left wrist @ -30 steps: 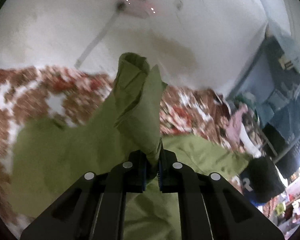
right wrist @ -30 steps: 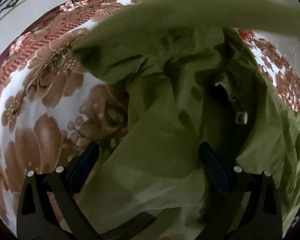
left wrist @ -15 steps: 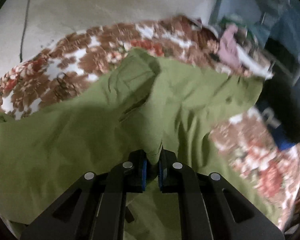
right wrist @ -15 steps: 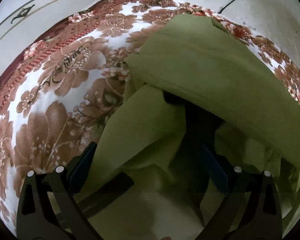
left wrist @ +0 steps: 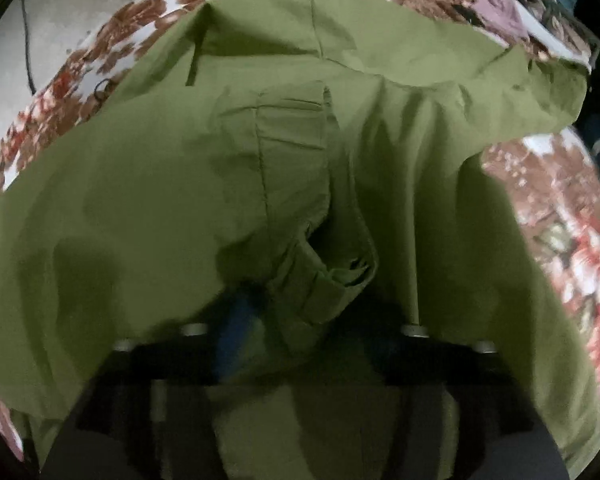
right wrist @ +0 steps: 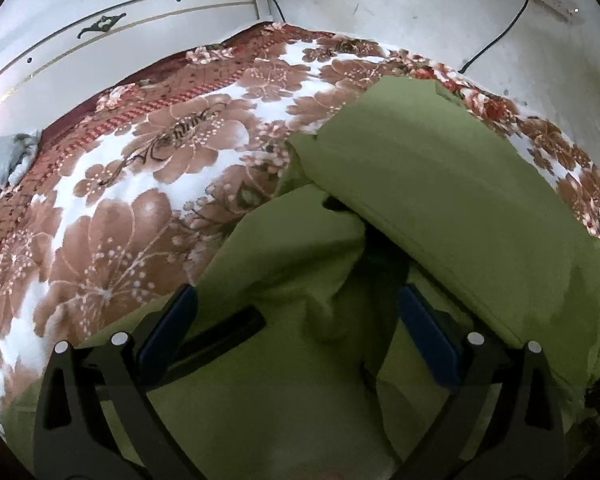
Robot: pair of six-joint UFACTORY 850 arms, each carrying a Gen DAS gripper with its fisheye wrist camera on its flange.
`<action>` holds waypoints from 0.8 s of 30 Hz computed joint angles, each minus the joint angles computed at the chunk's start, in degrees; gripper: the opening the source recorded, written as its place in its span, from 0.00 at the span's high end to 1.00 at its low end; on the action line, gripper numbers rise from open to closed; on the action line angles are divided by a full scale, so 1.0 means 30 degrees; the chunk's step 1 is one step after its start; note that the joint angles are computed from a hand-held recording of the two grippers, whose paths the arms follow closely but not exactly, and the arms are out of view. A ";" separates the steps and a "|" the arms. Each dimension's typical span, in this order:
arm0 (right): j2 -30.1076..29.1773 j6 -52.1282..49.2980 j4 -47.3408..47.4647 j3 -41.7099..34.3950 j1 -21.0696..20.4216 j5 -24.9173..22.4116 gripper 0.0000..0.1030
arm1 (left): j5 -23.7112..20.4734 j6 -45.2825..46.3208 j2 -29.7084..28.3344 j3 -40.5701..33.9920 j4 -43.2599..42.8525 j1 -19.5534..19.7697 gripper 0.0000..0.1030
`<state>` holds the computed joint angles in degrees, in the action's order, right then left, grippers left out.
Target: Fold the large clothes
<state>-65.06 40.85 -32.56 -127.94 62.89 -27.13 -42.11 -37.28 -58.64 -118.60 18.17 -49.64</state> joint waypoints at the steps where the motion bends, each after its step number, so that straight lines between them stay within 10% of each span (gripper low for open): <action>1: 0.0184 0.0114 0.0011 0.0214 -0.0010 0.0107 0.05 | -0.0072 -0.0053 0.0207 0.0172 -0.0078 -0.0007 0.26; 12: 0.1194 0.0878 -0.0147 0.0740 -0.0442 -0.1370 0.05 | 0.0316 -0.1288 0.4784 0.2333 0.2764 0.0695 0.14; 24: 0.4918 0.3460 -0.0226 0.6100 -0.3117 -0.0663 0.05 | 0.0137 -0.1148 0.9434 0.6923 0.4982 0.4592 0.05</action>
<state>-50.31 51.23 -33.24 -109.64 53.53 -29.12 -41.69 -40.73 -30.33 -97.83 33.12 -35.86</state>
